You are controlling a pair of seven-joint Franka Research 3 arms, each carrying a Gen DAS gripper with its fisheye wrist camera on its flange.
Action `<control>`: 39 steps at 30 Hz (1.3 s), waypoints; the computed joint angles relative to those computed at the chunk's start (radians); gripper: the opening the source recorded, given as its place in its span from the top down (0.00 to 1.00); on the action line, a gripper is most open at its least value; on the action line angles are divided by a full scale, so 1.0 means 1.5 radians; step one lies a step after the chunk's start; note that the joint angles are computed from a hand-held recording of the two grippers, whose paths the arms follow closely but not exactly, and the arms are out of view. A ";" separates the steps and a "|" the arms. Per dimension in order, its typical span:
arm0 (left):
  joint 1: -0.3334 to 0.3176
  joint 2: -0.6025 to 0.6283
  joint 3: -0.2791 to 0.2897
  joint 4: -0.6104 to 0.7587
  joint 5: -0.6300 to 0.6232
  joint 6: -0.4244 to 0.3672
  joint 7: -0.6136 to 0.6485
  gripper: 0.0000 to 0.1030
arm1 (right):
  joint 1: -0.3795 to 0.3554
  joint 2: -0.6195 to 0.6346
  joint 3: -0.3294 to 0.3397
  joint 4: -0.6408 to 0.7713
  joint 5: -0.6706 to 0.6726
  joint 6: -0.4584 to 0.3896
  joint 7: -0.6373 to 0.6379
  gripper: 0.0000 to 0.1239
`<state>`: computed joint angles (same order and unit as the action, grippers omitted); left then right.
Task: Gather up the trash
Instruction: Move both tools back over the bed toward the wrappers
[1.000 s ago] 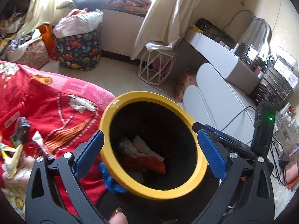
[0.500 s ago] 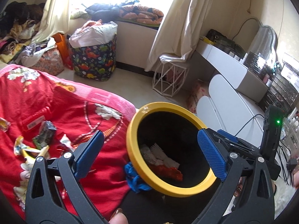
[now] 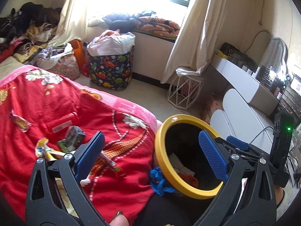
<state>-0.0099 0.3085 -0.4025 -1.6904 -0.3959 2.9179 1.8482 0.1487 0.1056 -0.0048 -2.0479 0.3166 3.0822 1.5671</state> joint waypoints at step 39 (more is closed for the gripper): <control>0.023 -0.090 0.162 -0.135 0.245 0.028 -0.356 0.11 | 0.073 0.159 0.057 0.246 0.031 -0.146 -0.176 0.35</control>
